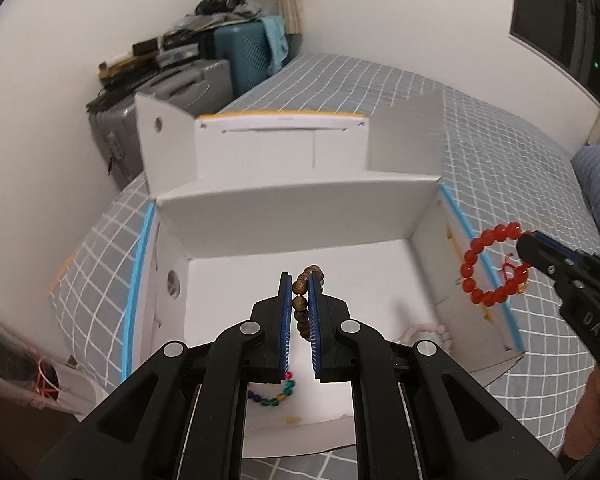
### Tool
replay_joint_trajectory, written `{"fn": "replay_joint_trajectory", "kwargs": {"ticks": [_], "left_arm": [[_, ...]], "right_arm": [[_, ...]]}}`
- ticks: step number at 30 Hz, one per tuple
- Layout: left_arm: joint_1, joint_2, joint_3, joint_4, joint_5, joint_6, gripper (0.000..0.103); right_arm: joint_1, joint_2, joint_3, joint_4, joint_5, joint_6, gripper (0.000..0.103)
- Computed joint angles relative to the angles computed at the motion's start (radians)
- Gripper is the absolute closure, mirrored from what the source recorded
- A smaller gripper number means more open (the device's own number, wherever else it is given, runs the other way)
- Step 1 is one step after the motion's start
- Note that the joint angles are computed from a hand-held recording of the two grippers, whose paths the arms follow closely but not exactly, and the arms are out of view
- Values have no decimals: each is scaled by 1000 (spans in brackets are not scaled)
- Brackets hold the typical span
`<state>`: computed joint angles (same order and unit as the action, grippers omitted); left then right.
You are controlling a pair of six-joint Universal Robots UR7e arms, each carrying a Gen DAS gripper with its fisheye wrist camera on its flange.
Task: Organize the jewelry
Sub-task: 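Carry the wooden bead bracelet with the left tool while the right tool carries the red beads to the box, then open the left tool inside the box while the right tool releases the red bead bracelet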
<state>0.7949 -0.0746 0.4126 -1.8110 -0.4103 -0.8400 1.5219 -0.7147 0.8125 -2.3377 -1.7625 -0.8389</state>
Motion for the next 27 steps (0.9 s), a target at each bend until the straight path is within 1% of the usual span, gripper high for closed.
{"fn": "replay_joint_trajectory", "kwargs": {"ticks": [3,8,18,25,27], "left_arm": [[14,-42,87,-25,-14,-32,96],[37,-66,148,-37,-40,-58,96],[70,-76,182,-4,-73,-106,96],[73,-77,182,18,-80,-126,95],[72,-79,185,19,-78,-131,94]], "right_arm": [[2,19,9,-8,-21,-5,90],[1,54,6,4,-61,-7,90],[1,103,-8,14,-136,-1,90],[3,112,-7,10,-152,-3,90],[1,99,13,-15,-139,-5,89]]}}
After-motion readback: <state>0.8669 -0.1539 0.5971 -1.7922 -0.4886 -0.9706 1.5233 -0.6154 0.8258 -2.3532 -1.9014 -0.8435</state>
